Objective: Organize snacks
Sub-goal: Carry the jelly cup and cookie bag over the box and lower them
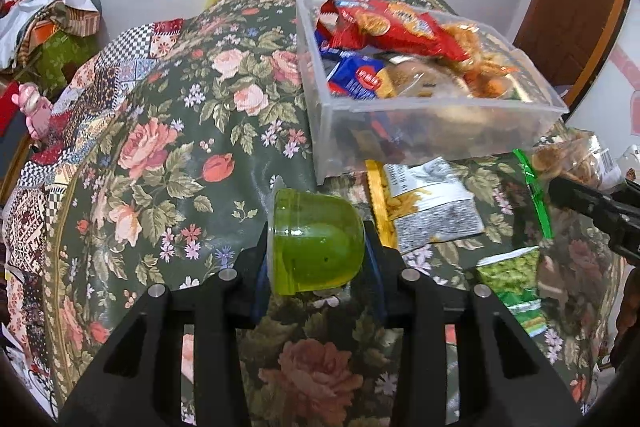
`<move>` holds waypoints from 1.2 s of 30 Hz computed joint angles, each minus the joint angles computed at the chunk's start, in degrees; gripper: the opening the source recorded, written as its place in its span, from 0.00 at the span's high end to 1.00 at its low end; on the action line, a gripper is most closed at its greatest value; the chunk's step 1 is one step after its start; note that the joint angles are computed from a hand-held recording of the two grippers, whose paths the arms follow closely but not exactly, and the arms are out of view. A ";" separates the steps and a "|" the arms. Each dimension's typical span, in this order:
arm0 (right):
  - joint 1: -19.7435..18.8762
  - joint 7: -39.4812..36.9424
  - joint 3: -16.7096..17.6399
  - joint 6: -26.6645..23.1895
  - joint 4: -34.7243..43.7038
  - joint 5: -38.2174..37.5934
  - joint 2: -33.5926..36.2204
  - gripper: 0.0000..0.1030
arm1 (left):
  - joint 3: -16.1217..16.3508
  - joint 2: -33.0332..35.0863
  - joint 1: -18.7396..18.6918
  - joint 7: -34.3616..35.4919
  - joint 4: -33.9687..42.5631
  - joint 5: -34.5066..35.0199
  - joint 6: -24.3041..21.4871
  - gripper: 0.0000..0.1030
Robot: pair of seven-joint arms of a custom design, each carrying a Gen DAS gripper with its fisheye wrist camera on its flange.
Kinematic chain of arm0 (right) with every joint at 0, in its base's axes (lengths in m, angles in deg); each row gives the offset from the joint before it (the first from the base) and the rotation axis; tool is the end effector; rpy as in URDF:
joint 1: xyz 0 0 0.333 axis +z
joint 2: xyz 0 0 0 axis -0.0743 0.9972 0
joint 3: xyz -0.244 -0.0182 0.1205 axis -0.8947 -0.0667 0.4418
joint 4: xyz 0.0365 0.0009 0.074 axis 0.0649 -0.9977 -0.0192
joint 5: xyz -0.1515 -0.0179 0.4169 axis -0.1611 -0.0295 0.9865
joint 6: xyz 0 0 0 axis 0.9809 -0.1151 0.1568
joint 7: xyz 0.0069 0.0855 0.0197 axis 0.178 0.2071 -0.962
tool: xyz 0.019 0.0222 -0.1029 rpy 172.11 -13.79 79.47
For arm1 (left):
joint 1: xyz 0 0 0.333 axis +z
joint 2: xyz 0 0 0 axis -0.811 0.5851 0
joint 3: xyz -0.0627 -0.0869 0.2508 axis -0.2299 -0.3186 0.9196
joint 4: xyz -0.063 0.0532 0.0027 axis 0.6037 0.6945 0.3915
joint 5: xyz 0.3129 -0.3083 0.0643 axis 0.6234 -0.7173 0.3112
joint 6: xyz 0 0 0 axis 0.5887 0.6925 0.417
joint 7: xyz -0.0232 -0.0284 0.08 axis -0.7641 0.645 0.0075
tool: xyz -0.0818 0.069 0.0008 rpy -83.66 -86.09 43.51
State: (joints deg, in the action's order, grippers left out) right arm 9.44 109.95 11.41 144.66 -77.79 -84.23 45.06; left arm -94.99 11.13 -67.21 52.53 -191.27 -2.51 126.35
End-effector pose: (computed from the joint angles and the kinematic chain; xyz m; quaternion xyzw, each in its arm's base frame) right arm 0.5105 0.2332 0.4947 -0.6728 0.6491 -0.1726 0.3102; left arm 0.5474 -0.2337 0.4999 -0.5878 0.7489 -0.2613 0.1593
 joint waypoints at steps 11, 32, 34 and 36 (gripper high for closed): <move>-1.50 1.87 1.13 2.70 -0.35 -1.91 -2.78 0.49 | 0.09 -2.70 -0.62 0.04 1.31 0.62 2.10 0.61; -5.81 8.58 1.12 5.36 11.01 -14.11 7.64 0.49 | -2.07 12.27 0.43 0.30 18.12 2.31 3.24 0.61; -5.14 8.74 0.08 5.17 12.28 -14.69 9.02 0.49 | -2.28 13.97 0.58 -0.14 19.95 3.30 3.10 0.61; -4.39 8.72 -0.97 5.10 13.81 -14.70 10.66 0.49 | -2.47 15.54 0.75 0.01 21.64 3.48 3.04 0.61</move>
